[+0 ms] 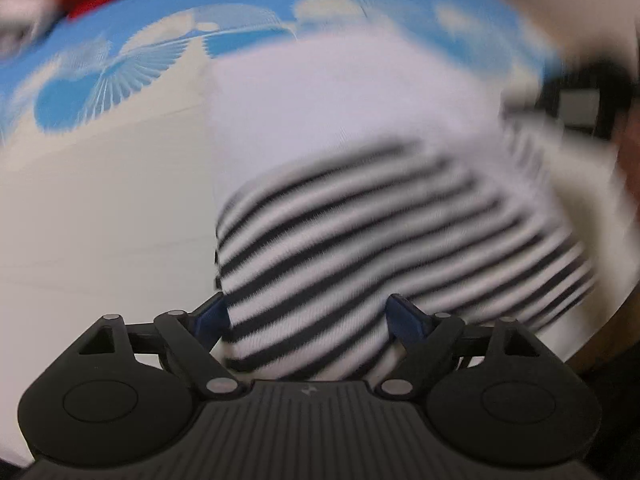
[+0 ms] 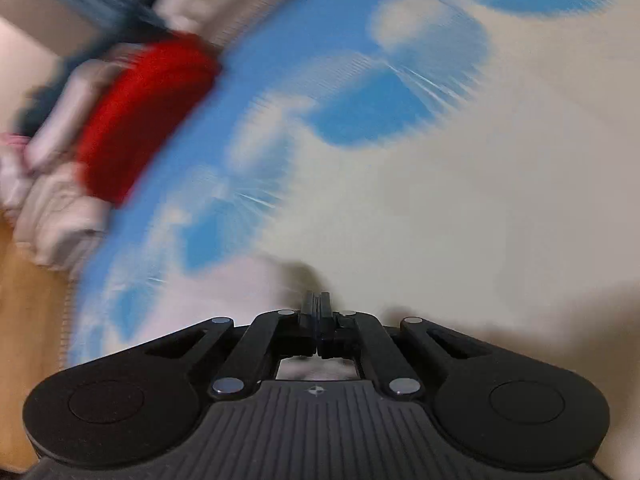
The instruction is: Fold small clothes
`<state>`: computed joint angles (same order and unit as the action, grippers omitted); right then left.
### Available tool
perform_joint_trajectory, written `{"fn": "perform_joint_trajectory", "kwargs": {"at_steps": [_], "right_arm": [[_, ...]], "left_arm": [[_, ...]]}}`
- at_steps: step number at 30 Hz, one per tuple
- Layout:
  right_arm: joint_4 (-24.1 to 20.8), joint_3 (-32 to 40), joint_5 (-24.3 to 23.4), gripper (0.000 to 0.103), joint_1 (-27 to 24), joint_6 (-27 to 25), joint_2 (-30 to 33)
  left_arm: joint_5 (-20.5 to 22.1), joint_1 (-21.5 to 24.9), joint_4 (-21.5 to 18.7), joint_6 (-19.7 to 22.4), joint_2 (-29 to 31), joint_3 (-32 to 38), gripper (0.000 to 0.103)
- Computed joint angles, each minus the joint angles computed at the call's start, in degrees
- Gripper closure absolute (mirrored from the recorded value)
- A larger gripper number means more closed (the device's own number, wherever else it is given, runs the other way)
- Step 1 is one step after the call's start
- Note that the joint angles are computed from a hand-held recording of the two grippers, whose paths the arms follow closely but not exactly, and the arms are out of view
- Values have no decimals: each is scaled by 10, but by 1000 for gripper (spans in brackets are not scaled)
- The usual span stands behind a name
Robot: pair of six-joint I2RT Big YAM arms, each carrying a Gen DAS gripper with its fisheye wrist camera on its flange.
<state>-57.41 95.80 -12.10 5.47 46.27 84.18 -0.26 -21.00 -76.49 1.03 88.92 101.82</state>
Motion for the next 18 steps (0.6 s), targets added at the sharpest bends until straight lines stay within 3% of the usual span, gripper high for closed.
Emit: {"fn": "perform_joint_trajectory", "kwargs": {"at_steps": [2, 4, 6, 8, 11, 13, 14, 15, 16, 18], "right_arm": [[31, -17, -16, 99, -4, 5, -18], [78, -46, -64, 93, -11, 2, -48], [105, -66, -121, 63, -16, -16, -67], [96, -73, -160, 57, -8, -67, -75], [26, -65, -187, 55, 17, -171, -75], [-41, -58, -170, 55, 45, -246, -73], [-67, -54, -151, 64, 56, -280, -71], [-91, -55, -135, 97, 67, -315, -74], [-97, -60, -140, 96, 67, -329, -83], [-50, -93, -195, 98, 39, -295, -126]], "left_arm": [[2, -1, 28, 22, -23, -34, 14], [25, 10, 30, 7, -32, -41, 14], [55, 28, 39, -26, -42, -49, 14], [73, 41, 55, -60, -56, -62, 14], [89, 58, 69, -91, -68, -69, 14], [94, 62, 68, -107, -66, -65, 14], [93, 62, 62, -114, -61, -56, 14], [92, 61, 57, -119, -59, -51, 14], [94, 61, 57, -124, -58, -48, 14], [106, 66, 66, -132, -60, -47, 14]]}}
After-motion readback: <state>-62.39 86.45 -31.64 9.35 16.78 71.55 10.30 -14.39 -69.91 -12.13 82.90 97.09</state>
